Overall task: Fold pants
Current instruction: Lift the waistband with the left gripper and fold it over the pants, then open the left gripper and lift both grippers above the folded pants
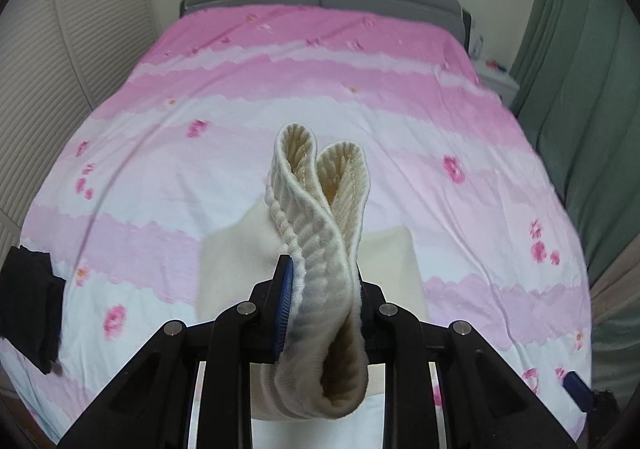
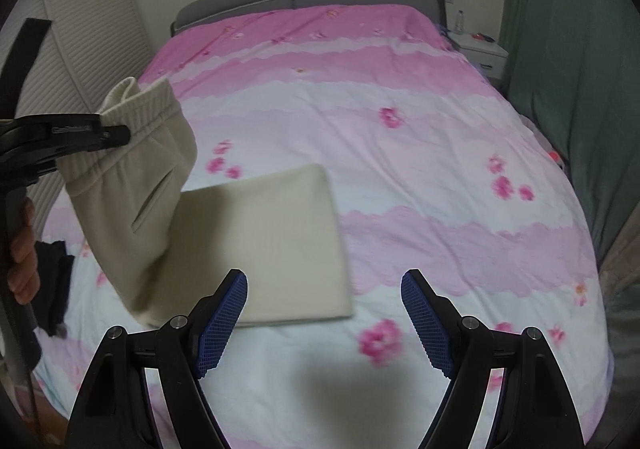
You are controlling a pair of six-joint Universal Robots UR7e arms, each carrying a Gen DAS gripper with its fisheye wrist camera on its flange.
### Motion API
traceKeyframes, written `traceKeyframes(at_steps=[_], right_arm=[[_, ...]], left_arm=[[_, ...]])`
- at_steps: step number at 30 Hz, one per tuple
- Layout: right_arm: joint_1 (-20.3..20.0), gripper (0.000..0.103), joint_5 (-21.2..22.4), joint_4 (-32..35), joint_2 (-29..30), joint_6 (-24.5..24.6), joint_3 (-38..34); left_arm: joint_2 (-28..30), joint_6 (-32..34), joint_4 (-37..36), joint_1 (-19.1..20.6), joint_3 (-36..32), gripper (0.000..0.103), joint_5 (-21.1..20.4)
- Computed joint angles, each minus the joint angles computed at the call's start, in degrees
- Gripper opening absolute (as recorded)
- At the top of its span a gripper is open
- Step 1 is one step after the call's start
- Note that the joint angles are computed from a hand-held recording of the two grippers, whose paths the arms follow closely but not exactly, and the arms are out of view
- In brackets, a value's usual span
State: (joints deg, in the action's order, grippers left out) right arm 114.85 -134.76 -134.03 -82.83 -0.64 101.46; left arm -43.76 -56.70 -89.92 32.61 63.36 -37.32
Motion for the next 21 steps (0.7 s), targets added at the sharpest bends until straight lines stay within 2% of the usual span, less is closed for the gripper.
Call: traceKeyframes(at_steps=[3,9,14,16,17,19,21], right_arm=[[-3.4,0.080,0.2,0.8,-2.2,-2.7,0.3],[-9.2,0.080,0.7,3.9,-5.4,-4.3,0.4],[-12.2,0.080,0.6,5.3,-6.4,-5.3,0.1],[-12.8,0.080,0.5,6.0,-6.3,-4.7,-0.1],[-13.1,0.080,0.8,6.3,-6.3,-4.5,-0.3],[-13.2,0.080,0.6,6.4,-6.0,-5.0,-0.5],[-13.0,0.080,0.4,6.2,-5.8,-6.0,-0.5]], left_arm=[[6.0,-1.4,3.8,0.5,-5.1,0.025,-1.2],[15.7,-2.0,10.9,2.0,-13.1,0.025,-3.5],[19.7,-3.0,14.2,2.7,-16.1,0.026,-4.7],[20.5,-2.4,14.0,3.0,-16.5,0.034,-6.3],[20.2,-1.4,11.9,3.2,-15.7,0.044,-7.8],[19.0,1.5,5.4,3.4,-13.5,0.048,-11.5],[18.8,4.4,2.1,2.6,-13.2,0.063,-11.9]])
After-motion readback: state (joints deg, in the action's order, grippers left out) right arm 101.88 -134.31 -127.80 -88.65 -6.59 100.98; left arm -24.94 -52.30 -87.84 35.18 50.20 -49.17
